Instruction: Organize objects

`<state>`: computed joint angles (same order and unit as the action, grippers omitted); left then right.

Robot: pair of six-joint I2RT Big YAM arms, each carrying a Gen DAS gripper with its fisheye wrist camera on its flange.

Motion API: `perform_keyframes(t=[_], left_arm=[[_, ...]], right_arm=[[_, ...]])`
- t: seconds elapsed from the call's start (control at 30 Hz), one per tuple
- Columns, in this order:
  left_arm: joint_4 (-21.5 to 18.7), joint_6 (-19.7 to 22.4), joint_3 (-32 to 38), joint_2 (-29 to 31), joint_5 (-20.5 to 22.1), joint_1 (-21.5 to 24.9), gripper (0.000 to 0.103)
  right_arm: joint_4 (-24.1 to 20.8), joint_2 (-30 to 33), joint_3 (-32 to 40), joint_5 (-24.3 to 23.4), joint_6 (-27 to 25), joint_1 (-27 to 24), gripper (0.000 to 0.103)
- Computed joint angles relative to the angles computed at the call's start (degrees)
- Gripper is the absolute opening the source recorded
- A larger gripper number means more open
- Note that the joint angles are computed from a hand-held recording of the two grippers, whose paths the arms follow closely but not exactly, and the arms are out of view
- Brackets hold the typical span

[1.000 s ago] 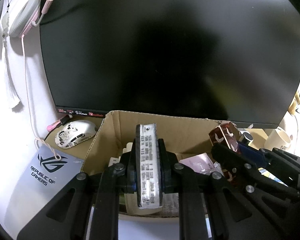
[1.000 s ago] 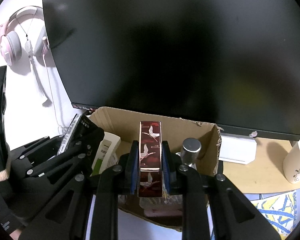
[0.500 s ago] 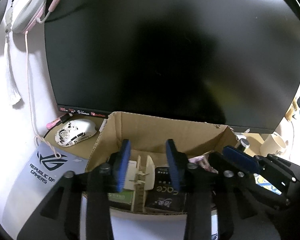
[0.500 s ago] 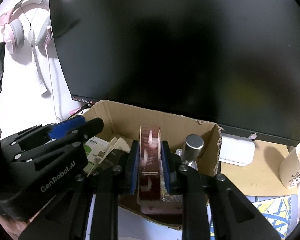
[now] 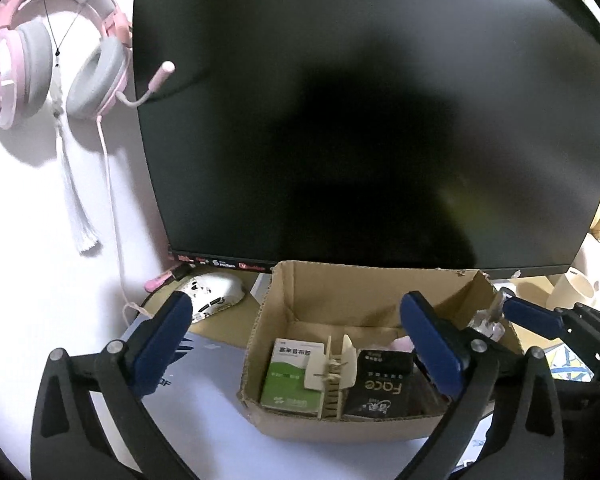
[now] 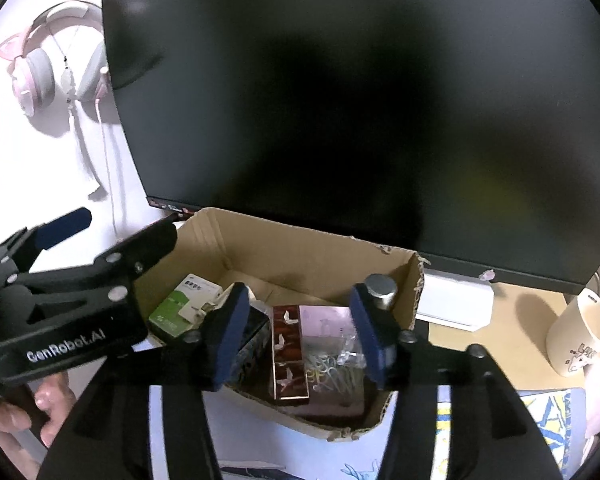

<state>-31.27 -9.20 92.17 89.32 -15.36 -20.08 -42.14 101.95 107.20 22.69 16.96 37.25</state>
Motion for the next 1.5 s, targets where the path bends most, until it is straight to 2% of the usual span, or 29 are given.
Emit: perform_keyframes(t=[0.13,0.2,0.3,0.5,0.6,0.8,0.97,1.1,1.37,1.5], left_arm=[[-0.8,-0.2,-0.1,-0.6,-0.1,0.3,0.103],[-1.0,-0.5,-0.4,-1.0,-0.2,0.5,0.103],[-1.2,-1.2,-1.0,-1.9,0.8,1.1,0.103],[-1.3,-1.9,-1.9,-3.8,0.8,1.4,0.103],[-1.1,-2.3,-2.7,-5.0,0.5,1.2,0.103],[-1.5,-3.1,-4.2,-7.1,-0.8,0.3,0.103],[-1.3,-1.8,-6.5,-9.9,-2.0,-0.9,0.103],[0.6,-0.6,-9.1,-12.6,-5.8,-2.3,0.103],[3.5,0.9,-16.0,-17.6,-9.2,-3.8,0.103],[4.5,-0.6,-18.5,-19.3,-8.0,-3.4,0.103]], right_arm=[[1.0,-1.2,-1.1,-0.3,-0.2,0.4,0.067],[1.1,-1.6,-1.4,0.0,-0.1,0.7,0.08],[2.2,-2.7,-2.5,0.1,1.0,1.0,0.092],[4.3,-6.1,-6.2,-0.7,4.4,0.7,0.103],[6.1,-8.2,-8.8,0.5,3.8,0.9,0.103],[5.4,-10.1,-10.6,2.9,1.4,1.8,0.103],[4.9,-11.7,-12.3,4.8,0.1,2.6,0.103],[5.3,-13.3,-14.4,6.5,-0.1,3.5,0.103],[8.6,-16.3,-19.9,7.1,1.1,5.0,0.103],[8.9,-16.5,-20.8,7.8,0.5,5.9,0.103]])
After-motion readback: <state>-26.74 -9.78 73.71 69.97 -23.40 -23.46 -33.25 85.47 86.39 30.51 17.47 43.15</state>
